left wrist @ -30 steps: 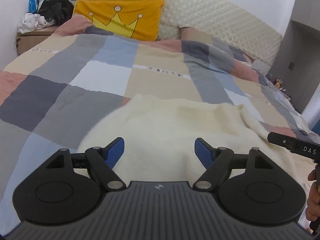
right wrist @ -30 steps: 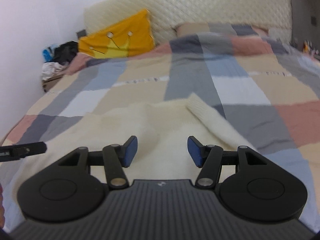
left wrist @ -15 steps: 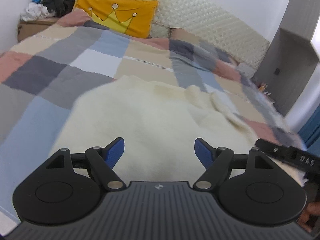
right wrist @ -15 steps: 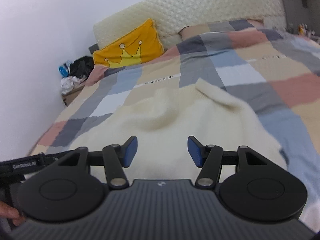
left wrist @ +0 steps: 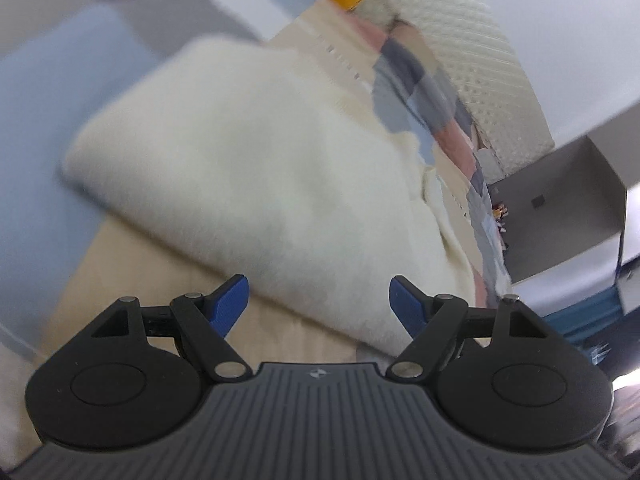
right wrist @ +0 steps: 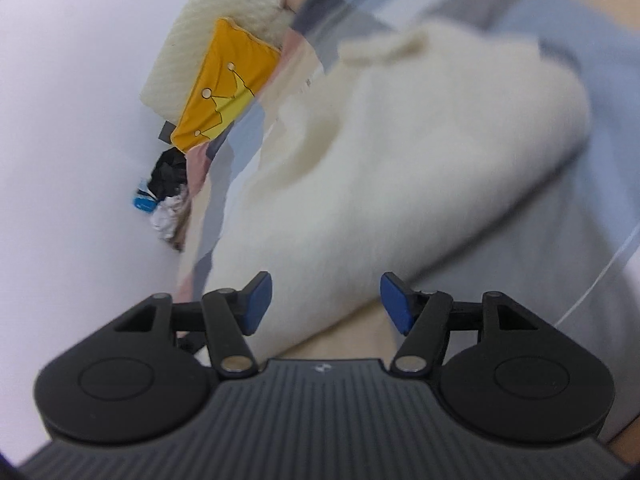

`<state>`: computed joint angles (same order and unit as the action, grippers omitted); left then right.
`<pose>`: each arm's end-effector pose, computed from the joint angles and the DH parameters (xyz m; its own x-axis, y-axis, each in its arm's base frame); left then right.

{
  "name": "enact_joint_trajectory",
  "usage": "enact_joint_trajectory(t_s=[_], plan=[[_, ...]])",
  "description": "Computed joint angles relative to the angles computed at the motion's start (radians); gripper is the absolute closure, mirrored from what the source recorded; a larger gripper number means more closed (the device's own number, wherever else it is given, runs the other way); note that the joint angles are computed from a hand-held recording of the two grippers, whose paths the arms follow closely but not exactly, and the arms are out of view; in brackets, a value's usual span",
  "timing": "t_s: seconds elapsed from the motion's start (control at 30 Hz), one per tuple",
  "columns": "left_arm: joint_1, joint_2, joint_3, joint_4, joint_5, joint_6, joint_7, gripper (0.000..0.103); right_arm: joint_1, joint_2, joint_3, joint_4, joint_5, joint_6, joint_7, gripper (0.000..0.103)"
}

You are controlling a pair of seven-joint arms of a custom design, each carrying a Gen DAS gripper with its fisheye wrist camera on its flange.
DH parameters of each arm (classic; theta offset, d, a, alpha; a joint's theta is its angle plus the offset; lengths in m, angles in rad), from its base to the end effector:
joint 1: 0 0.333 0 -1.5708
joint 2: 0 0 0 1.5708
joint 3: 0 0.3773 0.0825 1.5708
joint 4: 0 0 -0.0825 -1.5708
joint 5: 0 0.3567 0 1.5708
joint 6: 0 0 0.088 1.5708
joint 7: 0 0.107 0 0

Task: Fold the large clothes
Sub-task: 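Grasp the folded sweater edge with both grippers and lift it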

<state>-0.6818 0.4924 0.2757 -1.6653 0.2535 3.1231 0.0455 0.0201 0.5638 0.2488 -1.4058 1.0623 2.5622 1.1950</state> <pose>0.6398 -0.3492 0.5141 0.3149 -0.5825 0.7494 -0.5329 -0.7618 -0.3683 0.7475 0.1391 0.5060 0.0823 -0.6218 -0.7788 -0.8429 0.3735 -0.3873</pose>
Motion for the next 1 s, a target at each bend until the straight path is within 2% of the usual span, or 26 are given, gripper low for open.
enact_joint_trajectory(t_s=[0.1,0.17,0.2,0.3,0.43,0.53,0.6,0.63,0.67,0.73,0.83,0.9,0.97,1.0], plan=[[0.07,0.009,-0.083,-0.021,-0.072,0.047,-0.004,0.022,-0.004,0.018,0.007,0.009,0.021,-0.029,0.046,0.033],[0.093,0.016,-0.112,-0.037,-0.129,0.073,-0.006,0.022,0.002,0.023,0.004,0.009,0.025,-0.024,0.072,0.015],[0.11,0.014,-0.133,-0.045,-0.154,0.073,-0.002,0.022,0.004,0.027,0.002,0.01,0.026,-0.022,0.091,0.013],[0.11,0.018,-0.133,-0.073,-0.233,0.104,-0.016,0.022,-0.007,0.035,0.008,0.008,0.063,-0.011,0.138,0.014],[0.08,0.027,-0.101,-0.104,-0.34,0.17,-0.04,0.022,-0.012,0.044,0.019,-0.008,0.139,0.045,0.202,0.013],[-0.003,0.044,-0.004,-0.095,-0.402,0.168,-0.03,0.023,-0.004,0.056,0.019,-0.005,0.167,0.09,0.231,0.013],[-0.046,0.066,0.048,-0.088,-0.445,0.197,-0.024,0.024,0.0,0.066,0.021,0.002,0.179,0.124,0.249,0.013],[-0.073,0.079,0.08,-0.087,-0.472,0.211,-0.024,0.028,-0.005,0.072,0.029,0.005,0.198,0.139,0.246,0.013],[-0.088,0.08,0.097,-0.09,-0.492,0.209,-0.017,0.032,-0.009,0.077,0.036,0.009,0.214,0.153,0.24,0.015],[-0.083,0.079,0.09,-0.097,-0.517,0.212,0.006,0.038,-0.006,0.089,0.035,0.021,0.212,0.175,0.243,0.018],[-0.114,0.09,0.131,-0.075,-0.546,0.177,0.052,0.046,0.021,0.09,0.013,0.021,0.154,0.234,0.297,0.032],[-0.208,0.095,0.244,-0.087,-0.557,0.152,0.069,0.054,0.023,0.08,0.015,0.005,0.134,0.283,0.312,0.036],[-0.277,0.113,0.337,-0.076,-0.543,0.12,0.07,0.061,0.034,0.065,0.011,-0.018,0.092,0.345,0.326,0.04],[-0.297,0.117,0.364,-0.074,-0.532,0.114,0.064,0.062,0.025,0.06,0.025,-0.03,0.091,0.372,0.316,0.041]])
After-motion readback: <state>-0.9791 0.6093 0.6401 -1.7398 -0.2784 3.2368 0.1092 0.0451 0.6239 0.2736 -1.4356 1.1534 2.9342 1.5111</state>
